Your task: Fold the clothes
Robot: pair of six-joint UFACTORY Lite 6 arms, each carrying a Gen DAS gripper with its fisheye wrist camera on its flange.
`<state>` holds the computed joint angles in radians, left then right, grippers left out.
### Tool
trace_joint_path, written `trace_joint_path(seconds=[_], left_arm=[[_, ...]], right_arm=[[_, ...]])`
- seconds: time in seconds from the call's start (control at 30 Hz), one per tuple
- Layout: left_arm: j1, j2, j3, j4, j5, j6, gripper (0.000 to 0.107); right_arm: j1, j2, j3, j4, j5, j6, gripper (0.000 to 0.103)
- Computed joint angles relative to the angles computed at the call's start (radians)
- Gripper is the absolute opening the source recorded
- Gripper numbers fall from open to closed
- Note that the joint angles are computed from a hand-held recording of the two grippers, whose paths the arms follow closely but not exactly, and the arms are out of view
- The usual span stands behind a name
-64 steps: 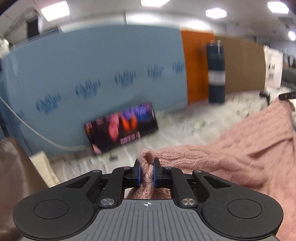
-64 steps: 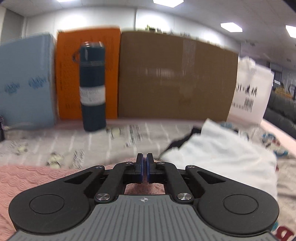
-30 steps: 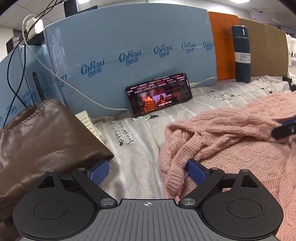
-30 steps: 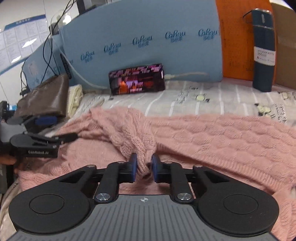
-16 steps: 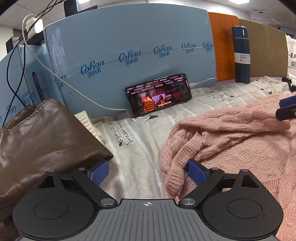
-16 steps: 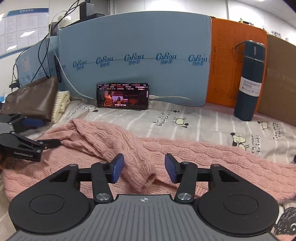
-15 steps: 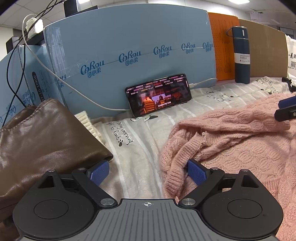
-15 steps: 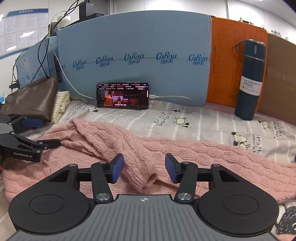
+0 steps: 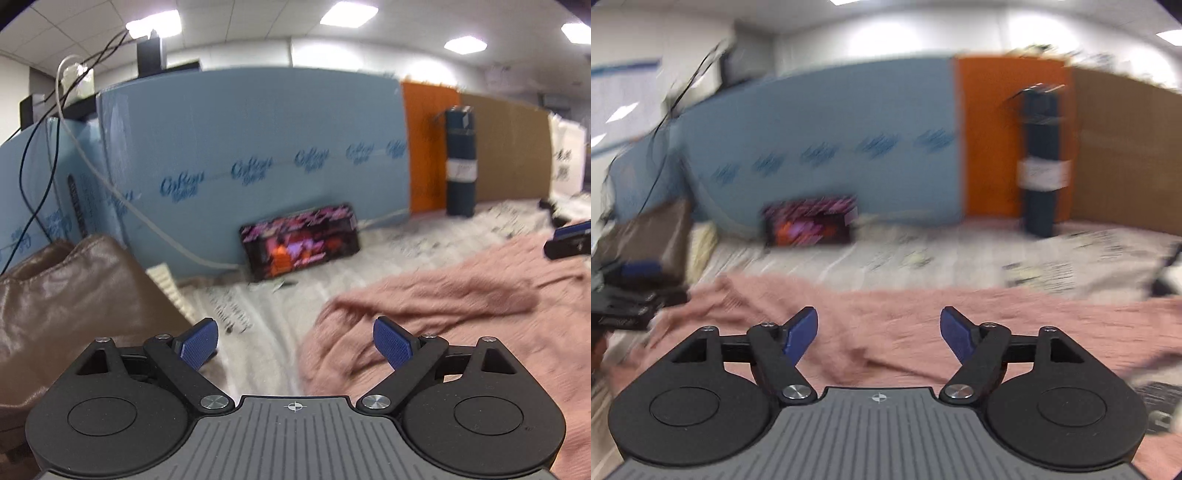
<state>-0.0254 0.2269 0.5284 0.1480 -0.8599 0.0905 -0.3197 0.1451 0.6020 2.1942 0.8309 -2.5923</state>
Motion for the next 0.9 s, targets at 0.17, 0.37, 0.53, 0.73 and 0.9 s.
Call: trace_joint_path(seconds=[0.17,0.37,0.53,0.73,0.9], left_arm=[[0.013,-0.053,-0.044,0.145,-0.034,-0.078,0.094],[0.057,-0.064,-0.07,0.509,-0.076,-0.225,0.095],[0.017,-0.069,-0.095,0.544,-0.063,-0.197,0.095],[-0.018,-0.076,-0.136,0.466,-0.061,-0.158,0.095],[0.027,-0.067,-0.132,0.498,-0.08,-0.198,0.095]], right_arm=[[-0.254,-0.107,-0.138,0.127,0.042,-0.092,0.074],[-0.554,-0.029,-0.107,0.168,0.034,-0.054,0.074],[-0.656,0.081,-0.023,0.066,-0.011,0.039,0.074],[-0.561,0.175,0.009,0.196,-0.043,-0.088,0.01],[-0.561,0.08,-0.097,0.268,0.039,-0.216,0.009]])
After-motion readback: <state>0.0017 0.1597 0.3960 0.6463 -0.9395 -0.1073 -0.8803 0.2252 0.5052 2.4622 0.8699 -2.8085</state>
